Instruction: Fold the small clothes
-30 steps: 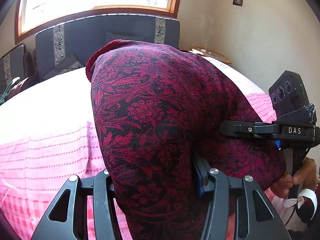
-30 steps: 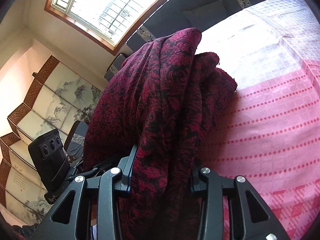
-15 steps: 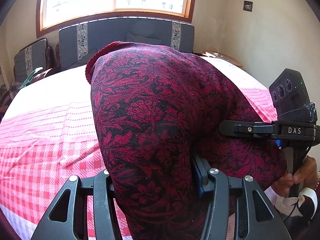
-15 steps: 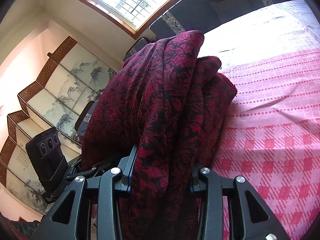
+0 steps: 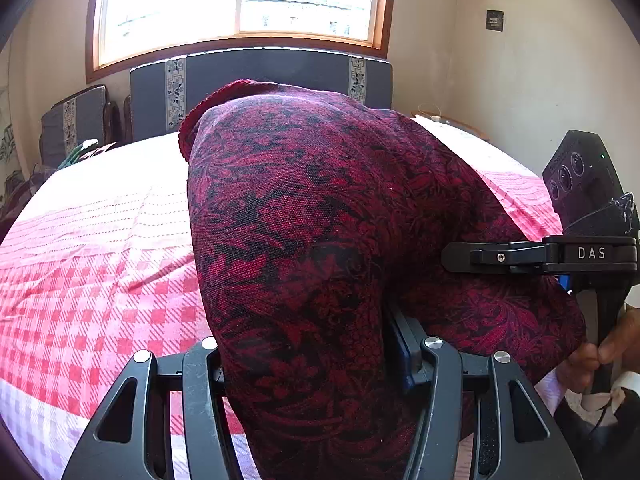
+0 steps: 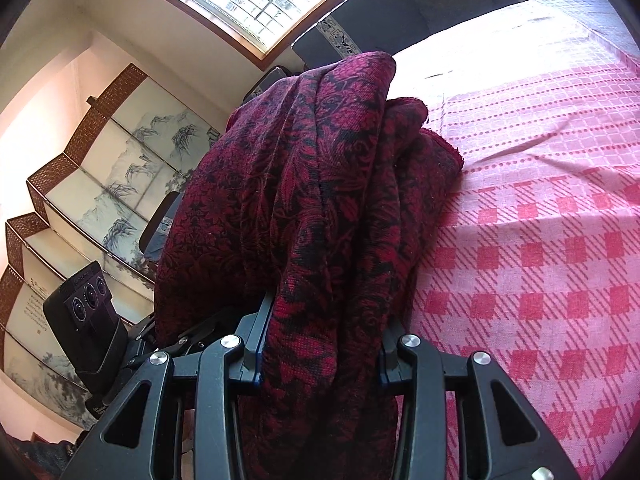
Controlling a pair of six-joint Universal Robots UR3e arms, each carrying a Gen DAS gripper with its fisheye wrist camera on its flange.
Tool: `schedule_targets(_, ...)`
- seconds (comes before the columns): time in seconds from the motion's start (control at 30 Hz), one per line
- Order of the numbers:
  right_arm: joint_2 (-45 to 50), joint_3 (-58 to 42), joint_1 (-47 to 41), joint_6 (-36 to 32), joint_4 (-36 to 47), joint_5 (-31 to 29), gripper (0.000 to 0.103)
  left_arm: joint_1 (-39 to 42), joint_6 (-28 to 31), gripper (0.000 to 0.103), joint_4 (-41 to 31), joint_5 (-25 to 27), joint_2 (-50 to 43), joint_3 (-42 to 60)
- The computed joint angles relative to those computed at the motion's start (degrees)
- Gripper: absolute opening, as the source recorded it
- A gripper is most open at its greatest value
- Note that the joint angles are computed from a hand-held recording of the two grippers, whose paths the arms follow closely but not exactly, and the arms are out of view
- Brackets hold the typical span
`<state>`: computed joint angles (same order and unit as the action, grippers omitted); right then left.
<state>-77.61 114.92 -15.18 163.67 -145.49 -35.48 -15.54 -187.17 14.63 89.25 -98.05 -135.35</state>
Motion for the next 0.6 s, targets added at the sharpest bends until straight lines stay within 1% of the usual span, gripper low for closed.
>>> schedule_targets(0.03,-0.4,0.4,0.2,0.2,-0.4,-0.6,0.039,-0.2,-0.7,0.059,1.4,0.2,-0.1,-1.1)
schedule_targets(0.1,-0.8,0.2,0.7,0.8,-0.8,-1.9,0.043,-0.5,-2.1,0.068,1.8,1.2,0.8,-1.9)
schedule_targets(0.17,-1.8,0.8,1.5,1.8,-2.4,-3.8,0.050,-1.4,-3.0,0.070,2.1,3.2,1.2,-2.5)
schedule_targets(0.2,-2.8,1.6,2.2,2.7,-3.9,-4.9,0.052,-2.3,-3.4,0.074,2.4,4.9,1.2,-2.6)
schedule_targets(0.23,-3.8,2.7,2.3,3.3,-5.7,-5.8,0.053,-3.9,-4.0,0.077,3.3,7.9,1.0,-2.7)
schedule_targets(0.27,-5.1,4.3,2.5,4.1,-8.1,-6.6,0.053,-5.8,-4.6,0.081,4.5,11.6,0.8,-3.0)
schedule_targets(0.33,-9.2,8.9,2.9,5.0,-12.8,-9.2,0.055,-10.8,-5.6,0.086,7.0,20.8,-0.8,-2.2)
schedule_targets(0.4,-13.4,12.7,3.4,5.4,-16.5,-12.3,0.057,-15.7,-6.7,0.093,8.4,30.3,-2.5,-1.0)
schedule_targets(0.43,-15.7,14.9,3.1,5.6,-18.4,-13.2,0.057,-17.1,-7.0,0.094,8.8,32.7,-2.6,-0.9)
schedule_targets(0.5,-20.1,18.4,3.4,7.7,-23.2,-15.9,0.058,-18.6,-7.4,0.096,9.8,34.3,-1.9,-1.6)
schedule_targets(0.53,-22.2,20.0,3.3,8.4,-25.2,-16.8,0.063,-19.7,-7.8,0.097,10.0,35.9,-1.7,-1.6)
schedule_targets(0.57,-24.2,21.3,3.4,8.7,-26.9,-17.6,0.068,-21.6,-8.6,0.099,9.9,38.5,-2.0,-1.1)
schedule_targets(0.6,-27.1,23.4,2.5,8.2,-28.2,-18.0,0.069,-23.0,-8.7,0.100,9.8,40.4,-2.0,-0.7)
